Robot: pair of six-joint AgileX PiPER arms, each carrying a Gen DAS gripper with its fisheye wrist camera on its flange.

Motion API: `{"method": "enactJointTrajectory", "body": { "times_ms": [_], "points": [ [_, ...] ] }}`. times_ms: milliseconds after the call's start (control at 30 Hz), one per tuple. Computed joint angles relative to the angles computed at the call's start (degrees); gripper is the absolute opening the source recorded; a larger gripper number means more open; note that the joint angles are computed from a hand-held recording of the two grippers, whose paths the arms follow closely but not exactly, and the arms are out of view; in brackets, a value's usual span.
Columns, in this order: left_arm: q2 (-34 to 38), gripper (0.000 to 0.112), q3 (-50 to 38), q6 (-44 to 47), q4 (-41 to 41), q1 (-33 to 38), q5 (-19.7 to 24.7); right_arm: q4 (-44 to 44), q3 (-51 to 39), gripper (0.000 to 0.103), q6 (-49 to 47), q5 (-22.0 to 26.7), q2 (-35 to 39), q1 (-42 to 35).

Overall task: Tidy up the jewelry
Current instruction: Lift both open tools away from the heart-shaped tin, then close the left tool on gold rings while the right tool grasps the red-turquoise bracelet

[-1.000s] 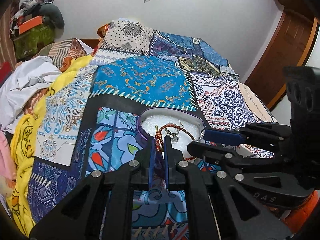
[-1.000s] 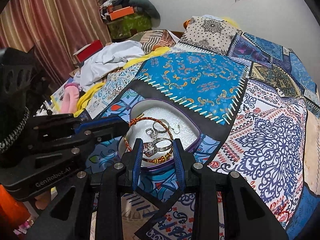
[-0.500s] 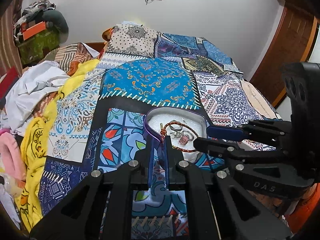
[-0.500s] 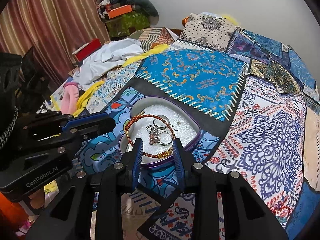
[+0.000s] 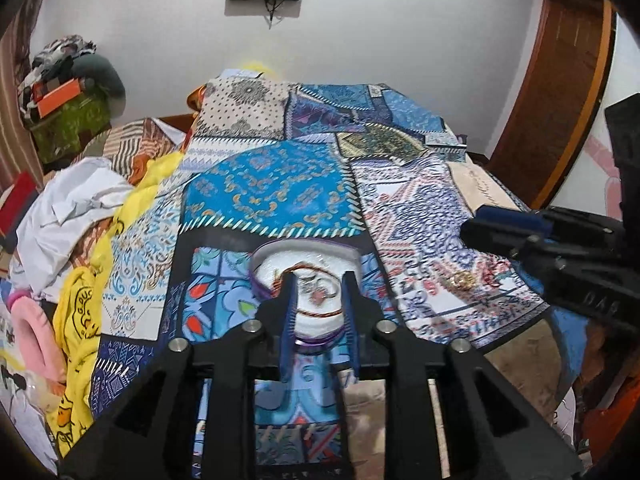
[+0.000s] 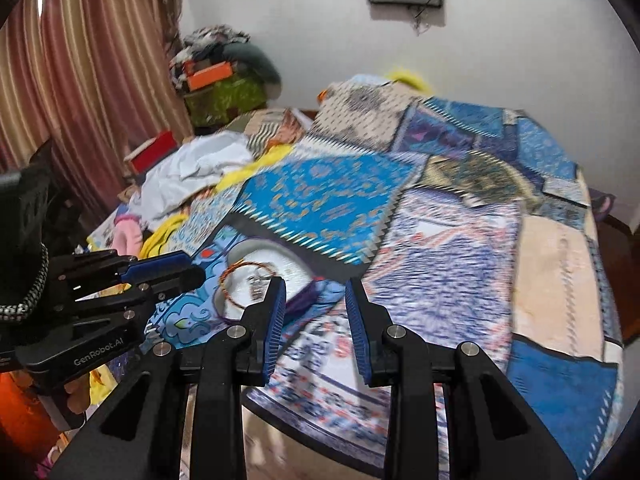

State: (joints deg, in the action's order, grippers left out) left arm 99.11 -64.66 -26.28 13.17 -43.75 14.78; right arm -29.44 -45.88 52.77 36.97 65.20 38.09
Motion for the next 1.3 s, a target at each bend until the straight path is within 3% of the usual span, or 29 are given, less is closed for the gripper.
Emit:
{"method": "enactJointTrajectory", "body": {
  "times_ms": [167, 367, 600, 733, 1133, 1300],
  "points": [
    [0.86, 0.028, -2.63, -3.31, 3.0, -3.25, 1.21, -6.81, 2.4, 0.036, 6.35, 7.94, -7.78, 1.55],
    [3.73, 0.029, -7.89, -2.2, 2.77, -7.28, 3.55, -8.07, 5.12, 0.036, 7.38, 14.76, -16.17, 0.68],
    [8.39, 0.03, -13.61, 2.01, -1.39, -10.33, 5.99, -6.19, 7.98, 0.036, 5.55, 17.79, -22.19, -2.1],
    [11.17, 0.03, -15.81, 7.27, -7.16, -10.92, 7.37, -3.6, 9.98, 0.036, 3.16, 16.89, -23.82, -4.66],
    [17.16, 0.03, -19.17, 20.25, -22.11, -11.28, 9.43, 12.65, 15.75, 0.036, -14.19, 8.22, -23.93, -18.55],
    [18.61, 0.03, -21.04, 19.19, -21.15, -11.05, 9.63, 16.75, 16.95, 0.036, -18.51, 5.54, -22.32, -20.44]
  ]
}}
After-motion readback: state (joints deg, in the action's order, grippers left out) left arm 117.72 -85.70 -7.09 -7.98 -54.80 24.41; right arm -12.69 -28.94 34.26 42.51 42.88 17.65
